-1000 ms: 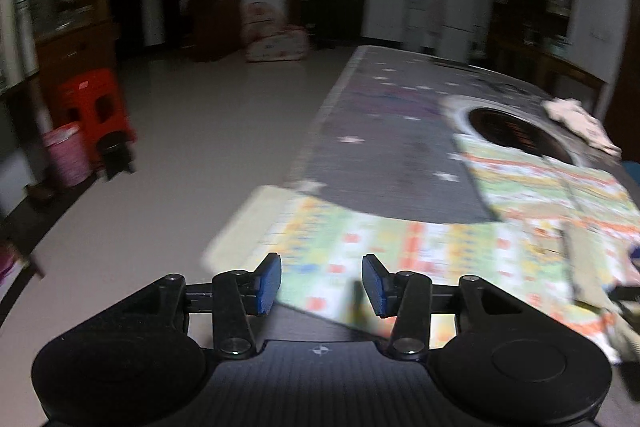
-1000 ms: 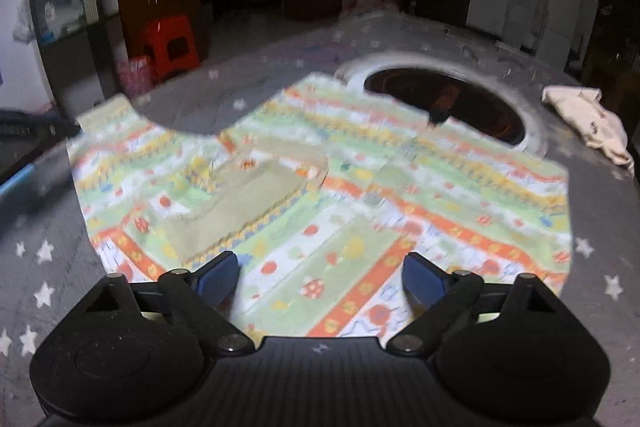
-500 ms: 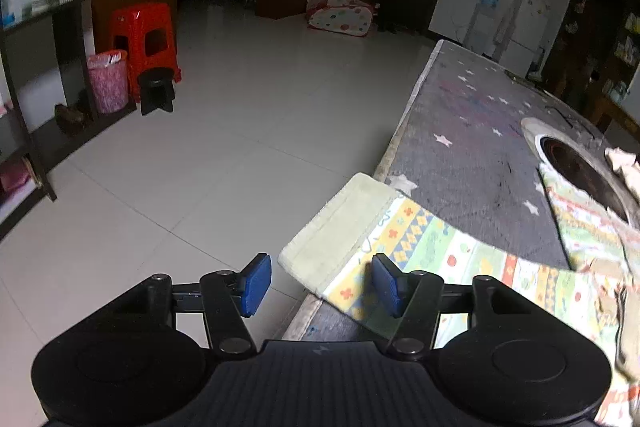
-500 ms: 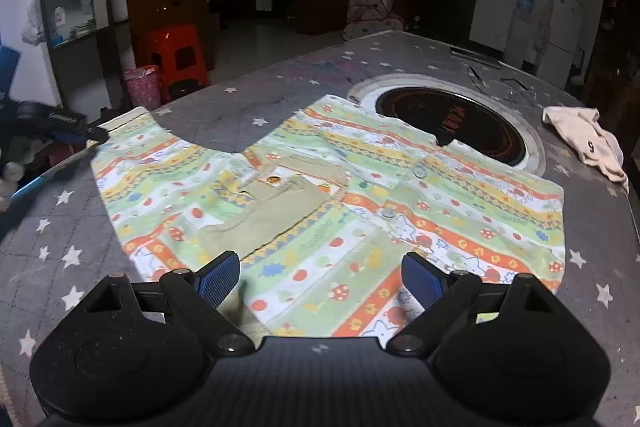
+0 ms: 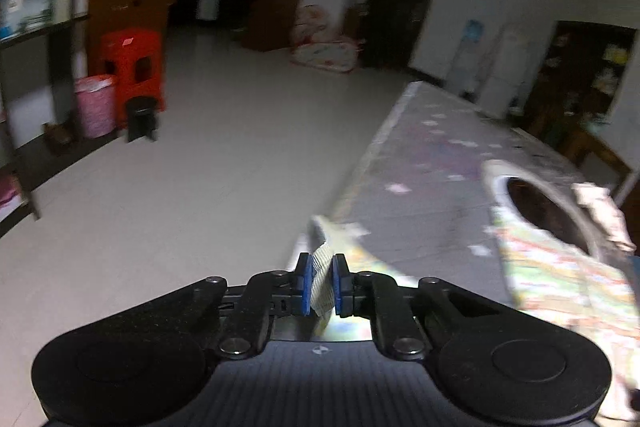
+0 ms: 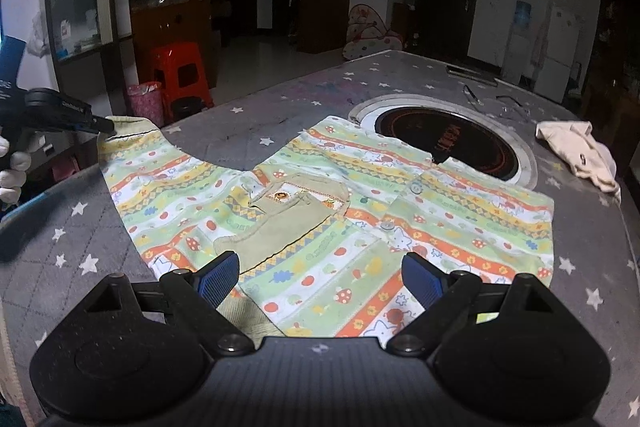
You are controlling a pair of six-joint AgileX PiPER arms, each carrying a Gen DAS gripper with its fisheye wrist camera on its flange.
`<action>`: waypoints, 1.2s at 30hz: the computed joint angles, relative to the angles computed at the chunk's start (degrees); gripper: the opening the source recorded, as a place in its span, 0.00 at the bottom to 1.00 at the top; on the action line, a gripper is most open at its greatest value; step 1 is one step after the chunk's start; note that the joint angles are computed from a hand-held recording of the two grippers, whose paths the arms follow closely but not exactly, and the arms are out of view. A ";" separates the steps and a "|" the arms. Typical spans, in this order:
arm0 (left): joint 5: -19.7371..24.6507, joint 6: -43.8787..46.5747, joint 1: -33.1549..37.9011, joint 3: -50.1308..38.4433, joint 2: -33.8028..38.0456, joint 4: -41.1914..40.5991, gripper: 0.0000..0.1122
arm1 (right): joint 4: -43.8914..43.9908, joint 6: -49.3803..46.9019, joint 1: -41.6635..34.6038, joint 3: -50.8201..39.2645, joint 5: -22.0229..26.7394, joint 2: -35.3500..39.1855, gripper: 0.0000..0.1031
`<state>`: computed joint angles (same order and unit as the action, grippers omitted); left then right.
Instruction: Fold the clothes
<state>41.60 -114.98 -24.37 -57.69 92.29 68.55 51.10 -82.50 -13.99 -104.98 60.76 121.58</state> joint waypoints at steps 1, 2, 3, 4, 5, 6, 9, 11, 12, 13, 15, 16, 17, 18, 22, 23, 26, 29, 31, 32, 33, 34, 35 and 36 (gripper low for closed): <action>-0.84 0.74 -0.86 -1.01 0.02 0.24 0.10 | -0.15 0.74 -0.07 -0.41 0.23 0.24 0.88; -1.76 1.61 -1.73 -2.22 0.22 0.46 0.10 | -0.22 1.12 -0.20 -0.56 0.26 0.41 0.88; -2.79 2.46 -2.45 -3.49 0.62 0.70 0.10 | -0.25 1.34 -0.36 -0.56 0.18 0.53 0.88; -4.12 3.51 -3.02 -4.69 1.01 0.80 0.09 | -0.34 1.72 -0.52 -0.69 0.24 0.68 0.88; -5.43 4.79 -3.55 -6.20 1.71 0.69 0.09 | -0.47 2.17 -0.68 -0.97 0.41 0.88 0.88; -6.71 6.45 -4.01 -8.00 2.62 0.18 0.09 | -0.52 2.51 -0.86 -1.21 0.51 1.05 0.88; -10.42 12.19 -4.87 -13.93 6.01 -2.51 0.07 | -0.53 3.44 -1.46 -1.91 0.74 1.53 0.88; -13.27 16.47 -5.21 -18.39 8.76 -5.35 0.06 | -0.44 4.35 -2.05 -2.47 0.98 1.91 0.88; -14.11 19.00 -5.39 -20.76 10.24 -7.20 0.06 | -0.51 4.87 -2.24 -2.79 1.00 2.11 0.88; -14.68 22.14 -5.80 -23.27 11.82 -9.25 0.07 | -0.63 5.35 -2.44 -3.06 1.02 2.29 0.88; -14.70 26.92 -6.69 -27.04 14.31 -12.10 0.07 | -0.88 6.27 -2.92 -3.50 1.06 2.62 0.88; -14.30 28.66 -7.18 -28.35 15.31 -12.80 0.07 | -0.88 6.47 -3.18 -3.59 1.12 2.70 0.88; -13.54 29.26 -7.75 -28.84 15.79 -12.61 0.08 | -0.84 6.57 -3.45 -3.66 1.20 2.75 0.88; -12.48 29.10 -8.26 -28.79 15.99 -11.69 0.08 | -0.91 6.84 -3.70 -4.08 1.47 2.98 0.88; -3.69 27.18 -10.91 -26.16 16.01 -5.89 0.17 | -1.57 8.18 -4.36 -6.28 3.05 4.26 0.88; -2.37 26.68 -11.02 -24.67 15.63 -4.90 0.19 | -1.78 8.51 -4.37 -6.61 3.23 4.50 0.88; 1.71 25.07 -11.16 -20.18 14.67 -3.35 0.29 | -1.74 8.75 -4.12 -6.40 3.33 4.58 0.88; 4.16 23.97 -10.15 -16.97 14.57 -3.27 0.34 | -1.37 7.88 -3.81 -5.54 3.35 4.20 0.88; 4.82 23.08 -9.61 -15.38 14.22 -3.09 0.34 | -1.44 7.41 -3.49 -4.87 3.11 3.95 0.88; 5.07 22.78 -9.36 -15.06 14.38 -2.66 0.35 | -1.50 7.31 -3.34 -4.64 2.99 3.86 0.88; 5.65 22.56 -9.28 -14.99 14.74 -2.17 0.35 | -1.57 7.35 -3.18 -4.53 2.97 3.85 0.88; 6.32 22.86 -9.07 -15.50 15.52 -1.99 0.35 | -1.62 7.38 -3.07 -4.41 2.94 3.84 0.88; 6.19 23.35 -8.54 -16.06 16.26 -2.09 0.35 | -1.65 7.36 -2.99 -4.29 2.89 3.79 0.88; 5.88 23.60 -8.03 -16.22 16.64 -2.27 0.35 | -1.66 7.32 -2.91 -4.15 2.84 3.73 0.88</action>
